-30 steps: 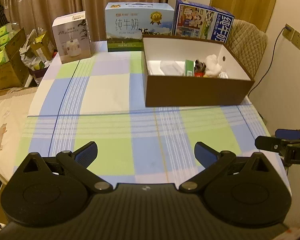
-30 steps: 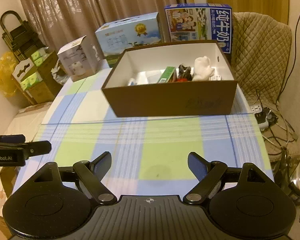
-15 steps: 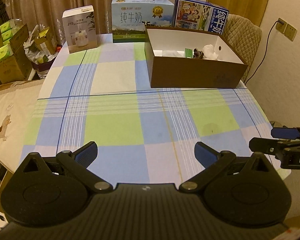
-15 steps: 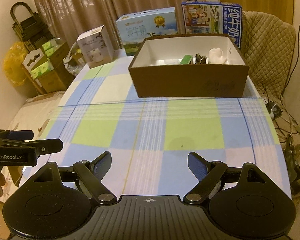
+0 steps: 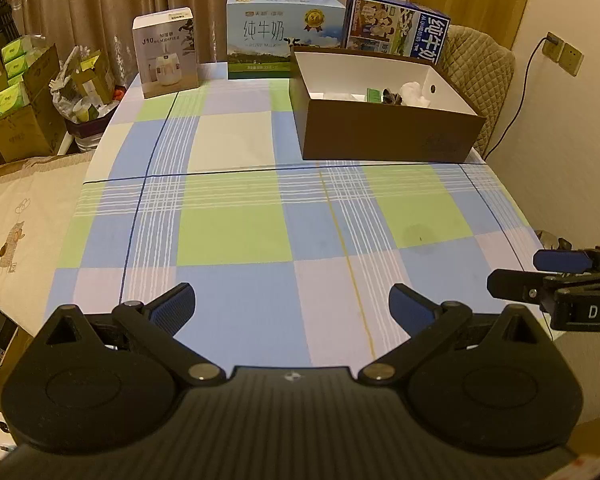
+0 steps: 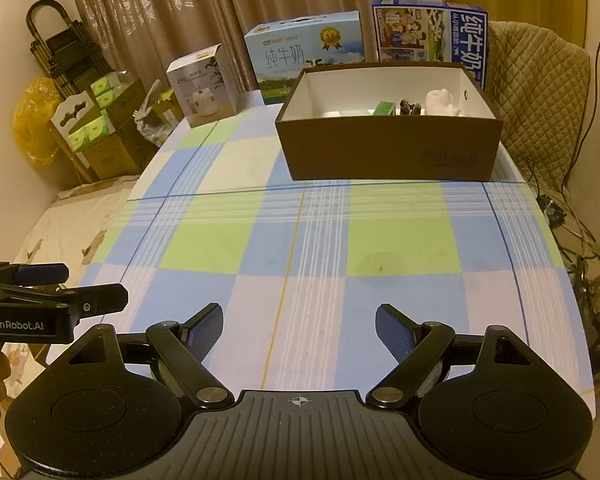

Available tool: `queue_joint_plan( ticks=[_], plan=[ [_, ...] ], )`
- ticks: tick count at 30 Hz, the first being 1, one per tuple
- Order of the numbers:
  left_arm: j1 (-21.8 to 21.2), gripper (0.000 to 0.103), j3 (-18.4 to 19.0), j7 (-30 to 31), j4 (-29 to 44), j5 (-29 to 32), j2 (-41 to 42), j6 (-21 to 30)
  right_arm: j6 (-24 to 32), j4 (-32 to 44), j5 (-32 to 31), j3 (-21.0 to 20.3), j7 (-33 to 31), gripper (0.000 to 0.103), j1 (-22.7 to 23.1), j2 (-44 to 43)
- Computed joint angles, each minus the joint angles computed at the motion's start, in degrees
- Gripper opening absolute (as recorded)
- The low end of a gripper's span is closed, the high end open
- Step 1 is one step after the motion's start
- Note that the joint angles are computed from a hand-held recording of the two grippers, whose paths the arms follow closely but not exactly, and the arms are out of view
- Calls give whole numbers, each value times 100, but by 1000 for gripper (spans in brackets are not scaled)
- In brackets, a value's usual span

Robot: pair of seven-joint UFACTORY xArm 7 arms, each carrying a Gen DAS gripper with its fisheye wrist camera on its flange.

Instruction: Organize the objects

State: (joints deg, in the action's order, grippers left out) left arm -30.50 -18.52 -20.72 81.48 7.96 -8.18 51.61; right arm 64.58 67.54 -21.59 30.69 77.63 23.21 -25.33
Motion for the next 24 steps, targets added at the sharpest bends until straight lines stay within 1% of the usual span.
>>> queue_joint_plan(
  ticks=[10,24],
  plan=[
    [10,102,-18,61,-131,-60,-149,0,44,55,-45,57,95,81,35,47],
    [-23,102,-53,68,7,13,-7,-12,100,93,-83,34,138,81,67,73]
  ],
)
